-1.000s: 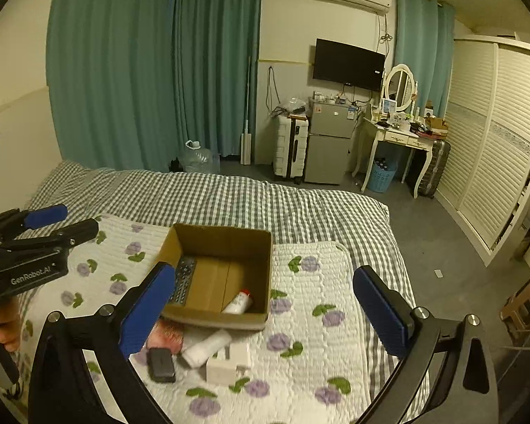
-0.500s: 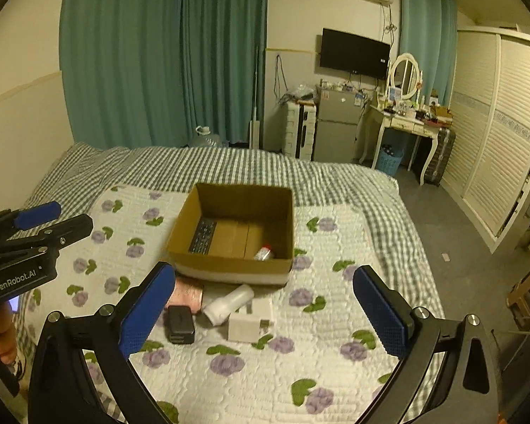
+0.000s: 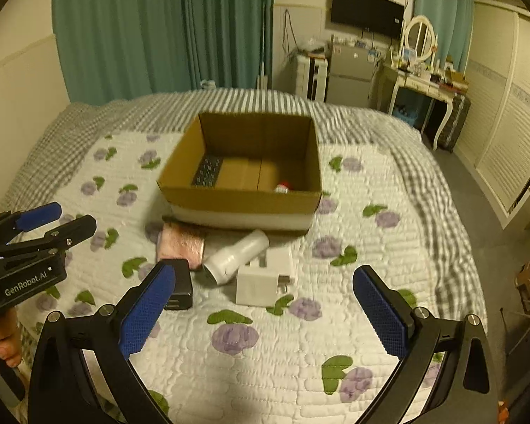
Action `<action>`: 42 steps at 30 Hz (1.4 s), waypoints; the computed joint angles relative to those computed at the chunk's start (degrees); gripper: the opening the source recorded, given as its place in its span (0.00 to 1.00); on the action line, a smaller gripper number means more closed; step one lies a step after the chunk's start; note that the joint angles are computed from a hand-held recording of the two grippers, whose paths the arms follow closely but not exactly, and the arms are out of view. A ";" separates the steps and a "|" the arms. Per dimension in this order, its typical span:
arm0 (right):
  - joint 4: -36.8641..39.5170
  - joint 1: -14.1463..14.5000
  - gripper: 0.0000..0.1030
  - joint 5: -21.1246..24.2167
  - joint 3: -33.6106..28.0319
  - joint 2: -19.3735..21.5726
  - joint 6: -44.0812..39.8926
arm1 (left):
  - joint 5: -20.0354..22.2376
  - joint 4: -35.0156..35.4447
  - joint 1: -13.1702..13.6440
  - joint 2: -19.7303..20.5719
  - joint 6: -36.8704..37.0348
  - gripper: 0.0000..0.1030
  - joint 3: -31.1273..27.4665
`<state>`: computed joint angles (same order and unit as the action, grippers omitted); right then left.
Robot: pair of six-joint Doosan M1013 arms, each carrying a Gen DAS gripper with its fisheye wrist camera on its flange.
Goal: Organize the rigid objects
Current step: 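Withdraw both open tools from the box toward the remaining items, then grasp the grey power bank with the left tool while the right tool grasps the white charger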
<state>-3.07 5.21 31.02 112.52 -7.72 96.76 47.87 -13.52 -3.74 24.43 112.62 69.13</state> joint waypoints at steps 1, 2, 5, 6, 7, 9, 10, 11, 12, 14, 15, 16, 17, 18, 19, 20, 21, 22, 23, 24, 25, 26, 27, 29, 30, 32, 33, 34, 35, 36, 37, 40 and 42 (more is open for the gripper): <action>0.26 -0.08 0.98 0.13 -0.01 0.43 -0.15 | 0.35 0.19 -0.05 0.32 -0.10 0.65 -0.16; 0.54 -0.15 0.98 0.29 -0.07 0.79 -0.40 | 0.56 0.36 -0.09 0.55 -0.15 0.65 -0.19; 0.70 -0.15 0.98 0.48 -0.24 1.74 -0.48 | 1.13 0.80 -0.22 1.24 -0.20 0.65 -0.41; 0.84 -0.18 0.98 0.63 -0.31 2.01 -0.64 | 1.29 0.94 -0.26 1.39 -0.26 0.65 -0.50; 0.71 -0.16 0.98 0.73 -0.34 2.30 -0.61 | 1.58 1.03 -0.27 1.63 -0.19 0.65 -0.57; 0.58 -0.16 0.98 1.00 -0.41 2.78 -0.60 | 2.07 1.39 -0.29 2.04 -0.18 0.65 -0.67; 0.71 -0.22 0.98 1.16 -0.41 3.10 -0.68 | 2.34 1.71 -0.33 2.27 -0.33 0.65 -0.75; 0.92 -0.30 0.98 1.26 -0.38 3.39 -0.82 | 2.71 1.99 -0.33 2.54 -0.48 0.65 -0.86; 1.03 -0.34 0.98 1.39 -0.36 3.73 -0.90 | 3.26 2.38 -0.37 2.84 -0.69 0.65 -0.95; 1.20 -0.42 0.98 1.80 -0.44 4.41 -1.04 | 4.49 3.28 -0.50 3.47 -0.83 0.65 -1.13; 1.44 -0.49 0.98 2.07 -0.47 4.93 -1.26 | 5.31 4.06 -0.66 3.89 -1.08 0.65 -1.25; 1.62 -0.53 0.98 2.22 -0.50 5.29 -1.35 | 6.01 4.41 -0.73 4.20 -1.25 0.65 -1.41; 1.99 -0.64 0.98 2.28 -0.48 5.70 -1.59 | 6.80 4.56 -0.80 4.54 -1.44 0.65 -1.60; 2.15 -0.73 0.98 2.43 -0.49 6.12 -1.71 | 7.41 4.35 -0.85 4.80 -1.45 0.65 -1.72; 2.27 -0.82 0.98 2.64 -0.54 6.63 -1.87 | 7.71 4.05 -0.91 4.98 -1.19 0.65 -1.78; 2.51 -0.95 0.98 2.76 -0.56 7.11 -2.24 | 7.87 4.07 -1.09 5.14 -0.85 0.65 -1.79; 2.69 -1.08 0.98 2.90 -0.62 7.62 -2.57 | 7.96 4.15 -1.24 5.28 -0.60 0.65 -1.82; 2.94 -1.27 0.98 3.17 -0.81 8.40 -3.02 | 8.29 4.17 -1.41 5.47 -0.40 0.65 -1.95; 3.07 -1.32 0.98 3.36 -0.95 8.88 -3.22 | 8.83 4.05 -1.52 5.68 -0.26 0.65 -2.18; 3.18 -1.42 0.98 3.55 -1.15 9.53 -3.52 | 9.41 3.86 -1.64 5.91 -0.22 0.65 -2.42; 3.06 -1.50 0.98 3.55 -1.43 10.31 -3.78 | 9.53 3.57 -1.74 6.01 -0.21 0.65 -2.47; 2.93 -1.49 0.98 3.59 -1.62 10.74 -3.91 | 9.65 3.46 -1.83 6.08 -0.28 0.65 -2.57; 2.83 -1.51 0.98 3.69 -1.88 11.32 -4.08 | 9.98 3.44 -1.97 6.21 -0.45 0.65 -2.73; 3.47 -1.72 0.98 3.99 -2.49 12.50 -4.44 | 10.52 3.58 -2.23 6.47 -0.76 0.65 -3.13; 4.28 -1.88 0.98 4.10 -2.75 12.93 -4.64 | 10.55 3.57 -2.35 6.50 -0.77 0.65 -3.16; 6.38 -2.15 0.98 3.87 -3.10 13.64 -5.78 | 10.47 3.76 -2.60 6.57 -0.93 0.65 -3.15; 6.64 -2.13 0.98 3.92 -3.32 14.05 -5.96 | 10.53 3.90 -2.69 6.60 -1.11 0.65 -3.17; 6.78 -2.09 0.98 4.24 -3.65 14.64 -6.09 | 10.73 3.96 -2.79 6.67 -1.15 0.65 -3.26; 6.81 -2.04 0.98 4.59 -3.95 15.03 -6.00 | 10.83 4.09 -2.88 6.71 -1.13 0.65 -3.30; 7.43 -2.09 0.97 4.99 -4.20 15.50 -6.41 | 10.81 4.31 -3.00 6.71 -1.19 0.65 -3.30; 8.10 -2.17 0.88 5.30 -4.32 15.74 -7.02 | 10.79 4.38 -3.08 6.67 -1.26 0.65 -3.25; 14.66 -3.02 0.65 4.75 -3.82 15.63 -13.37 | 11.37 4.25 -3.25 6.69 -1.31 0.65 -3.32; 14.34 -2.95 0.66 4.07 -3.40 15.17 -13.22 | 12.01 3.90 -3.41 6.70 -0.71 0.65 -3.36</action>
